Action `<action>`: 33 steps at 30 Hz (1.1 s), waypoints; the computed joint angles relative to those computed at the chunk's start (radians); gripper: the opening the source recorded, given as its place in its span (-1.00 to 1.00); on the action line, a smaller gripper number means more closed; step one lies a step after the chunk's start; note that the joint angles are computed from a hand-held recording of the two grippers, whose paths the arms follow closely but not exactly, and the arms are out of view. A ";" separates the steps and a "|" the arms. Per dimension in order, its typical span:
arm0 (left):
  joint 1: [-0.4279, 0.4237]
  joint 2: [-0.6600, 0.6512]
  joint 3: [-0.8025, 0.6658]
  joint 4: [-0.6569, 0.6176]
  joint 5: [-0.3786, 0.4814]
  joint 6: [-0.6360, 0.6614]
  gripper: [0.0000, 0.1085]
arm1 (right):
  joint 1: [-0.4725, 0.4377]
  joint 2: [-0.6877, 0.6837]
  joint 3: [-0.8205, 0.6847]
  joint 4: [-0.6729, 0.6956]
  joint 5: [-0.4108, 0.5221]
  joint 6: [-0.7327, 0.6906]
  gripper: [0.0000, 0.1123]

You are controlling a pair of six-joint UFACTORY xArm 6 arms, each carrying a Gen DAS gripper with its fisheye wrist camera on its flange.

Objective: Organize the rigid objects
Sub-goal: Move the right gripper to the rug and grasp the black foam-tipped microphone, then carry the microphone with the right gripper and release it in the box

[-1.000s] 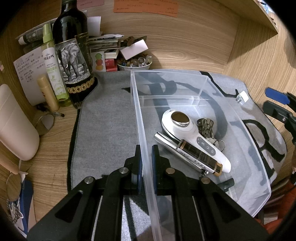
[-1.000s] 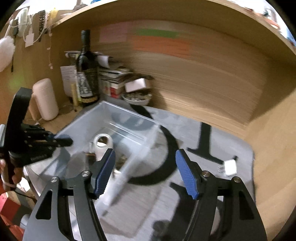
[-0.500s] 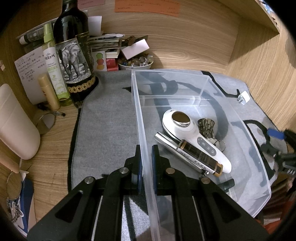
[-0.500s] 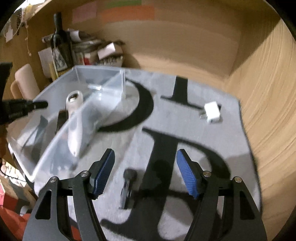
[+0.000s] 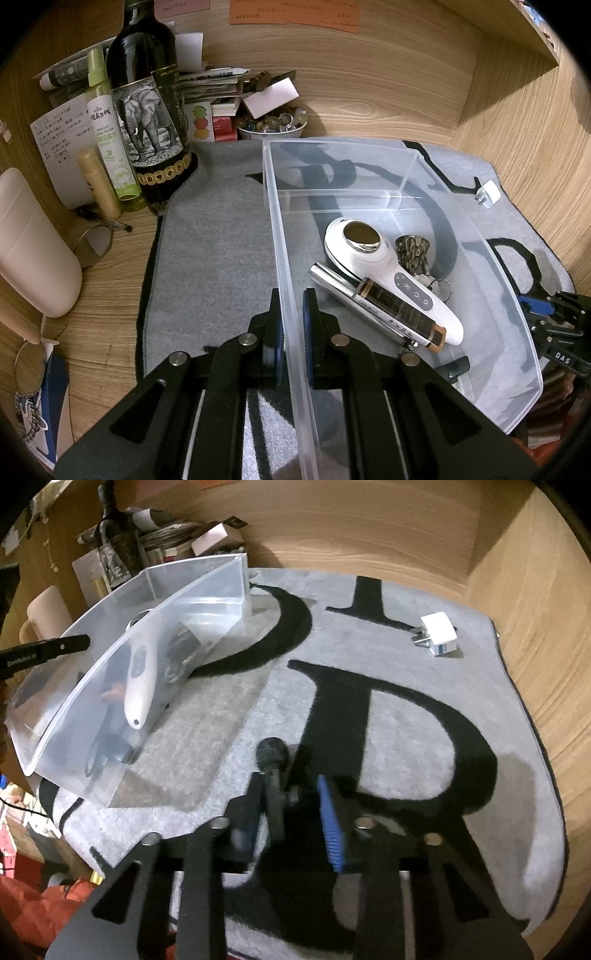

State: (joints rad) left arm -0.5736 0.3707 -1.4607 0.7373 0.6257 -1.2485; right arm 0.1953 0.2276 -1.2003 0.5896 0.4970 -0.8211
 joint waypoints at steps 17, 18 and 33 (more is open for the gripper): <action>0.000 0.000 0.000 0.000 0.000 0.000 -0.85 | 0.043 0.009 -0.091 0.146 -0.047 -0.121 -0.54; 0.000 0.000 0.000 0.000 0.000 0.000 -0.85 | 0.047 0.011 -0.100 0.158 -0.049 -0.133 -0.54; 0.000 0.000 0.001 0.002 -0.001 -0.001 -0.86 | 0.119 0.048 -0.238 0.338 -0.033 -0.316 -0.54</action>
State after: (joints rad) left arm -0.5740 0.3704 -1.4600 0.7390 0.6247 -1.2499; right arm 0.3143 0.2751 -1.4380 0.9273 0.4639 -1.1374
